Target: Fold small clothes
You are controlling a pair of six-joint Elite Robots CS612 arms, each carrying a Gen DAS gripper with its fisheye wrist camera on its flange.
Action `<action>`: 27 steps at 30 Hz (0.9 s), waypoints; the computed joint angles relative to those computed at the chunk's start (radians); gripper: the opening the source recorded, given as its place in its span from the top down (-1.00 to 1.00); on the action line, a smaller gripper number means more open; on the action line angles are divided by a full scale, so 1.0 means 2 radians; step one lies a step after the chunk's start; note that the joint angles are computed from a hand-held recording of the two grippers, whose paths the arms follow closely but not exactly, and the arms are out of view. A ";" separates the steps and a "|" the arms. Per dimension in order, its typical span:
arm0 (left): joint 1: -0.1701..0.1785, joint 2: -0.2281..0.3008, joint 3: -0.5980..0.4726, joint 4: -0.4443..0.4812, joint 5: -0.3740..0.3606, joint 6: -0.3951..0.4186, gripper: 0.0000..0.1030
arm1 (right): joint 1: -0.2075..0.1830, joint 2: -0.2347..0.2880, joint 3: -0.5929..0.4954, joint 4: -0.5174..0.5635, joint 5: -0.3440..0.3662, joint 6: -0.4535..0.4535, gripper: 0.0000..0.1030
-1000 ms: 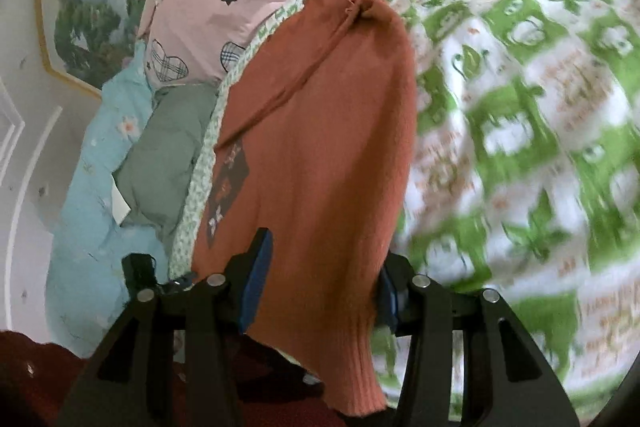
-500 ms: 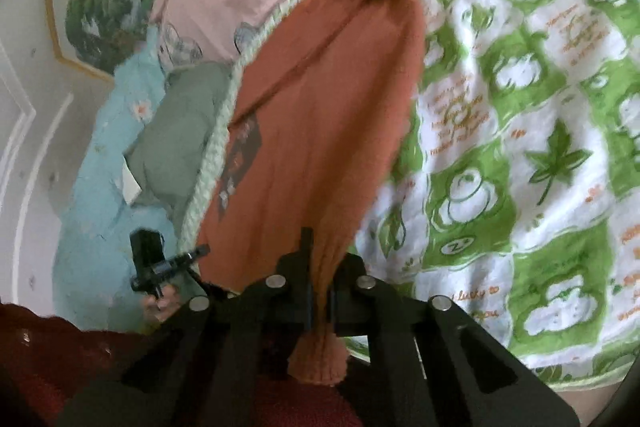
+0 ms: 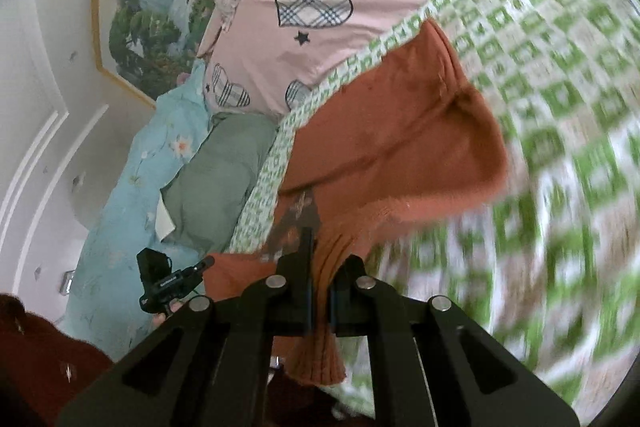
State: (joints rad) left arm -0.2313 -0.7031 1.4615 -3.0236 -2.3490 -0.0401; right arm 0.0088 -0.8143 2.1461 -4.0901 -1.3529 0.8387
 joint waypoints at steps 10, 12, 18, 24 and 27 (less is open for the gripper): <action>-0.032 0.065 -0.148 -0.010 0.060 -0.058 0.91 | -0.052 -0.003 -0.071 0.104 -0.023 -0.014 0.87; -0.040 0.086 -0.192 0.012 0.077 -0.060 0.91 | -0.063 0.001 -0.092 0.131 -0.021 -0.018 0.87; -0.054 0.148 -0.315 0.091 0.117 -0.060 0.91 | -0.083 0.018 -0.145 0.197 -0.021 -0.025 0.87; -0.062 0.225 -0.450 0.194 0.159 -0.062 0.91 | -0.097 0.048 -0.191 0.259 -0.006 -0.014 0.87; -0.064 0.252 -0.495 0.240 0.176 -0.061 0.90 | -0.100 0.060 -0.205 0.290 -0.004 -0.005 0.83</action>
State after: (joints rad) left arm -0.3598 -0.1989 0.4714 -2.5431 -1.9965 -0.1630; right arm -0.1914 -0.6942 1.7352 -3.5105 -1.3601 0.8281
